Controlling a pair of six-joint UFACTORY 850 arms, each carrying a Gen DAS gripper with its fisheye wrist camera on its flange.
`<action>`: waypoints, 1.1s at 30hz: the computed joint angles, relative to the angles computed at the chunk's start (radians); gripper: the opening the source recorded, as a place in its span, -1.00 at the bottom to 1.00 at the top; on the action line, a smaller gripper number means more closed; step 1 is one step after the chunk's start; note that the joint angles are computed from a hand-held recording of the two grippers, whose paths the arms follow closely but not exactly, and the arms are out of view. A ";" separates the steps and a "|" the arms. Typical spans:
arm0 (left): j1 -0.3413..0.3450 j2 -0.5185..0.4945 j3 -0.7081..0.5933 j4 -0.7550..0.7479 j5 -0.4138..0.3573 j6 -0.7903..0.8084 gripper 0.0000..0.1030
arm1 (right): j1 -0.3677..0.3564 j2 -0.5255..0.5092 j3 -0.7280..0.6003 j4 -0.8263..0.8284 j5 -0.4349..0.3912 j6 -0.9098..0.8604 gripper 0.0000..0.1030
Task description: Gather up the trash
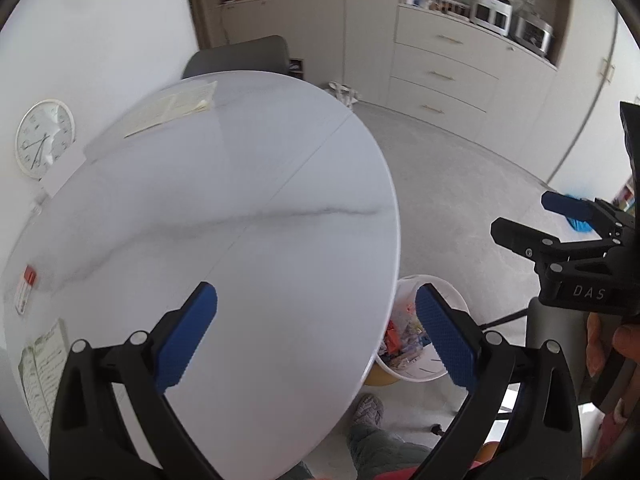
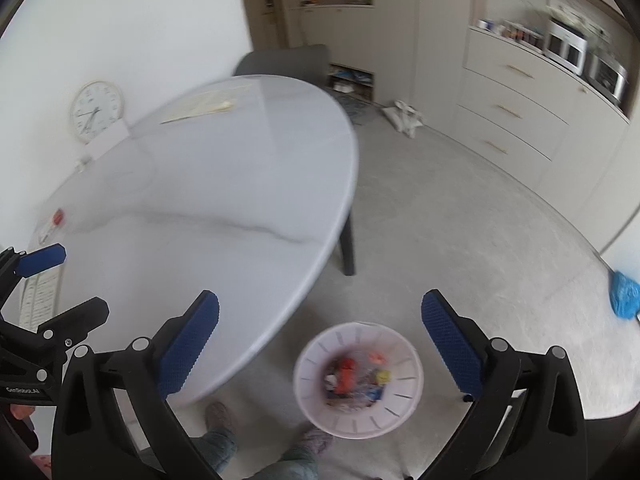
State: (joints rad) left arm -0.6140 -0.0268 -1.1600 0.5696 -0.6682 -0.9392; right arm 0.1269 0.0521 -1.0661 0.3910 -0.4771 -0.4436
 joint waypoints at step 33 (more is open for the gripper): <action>0.610 0.397 0.137 -0.439 0.138 0.731 0.85 | 0.608 -0.116 -0.366 -0.918 -0.123 1.182 0.95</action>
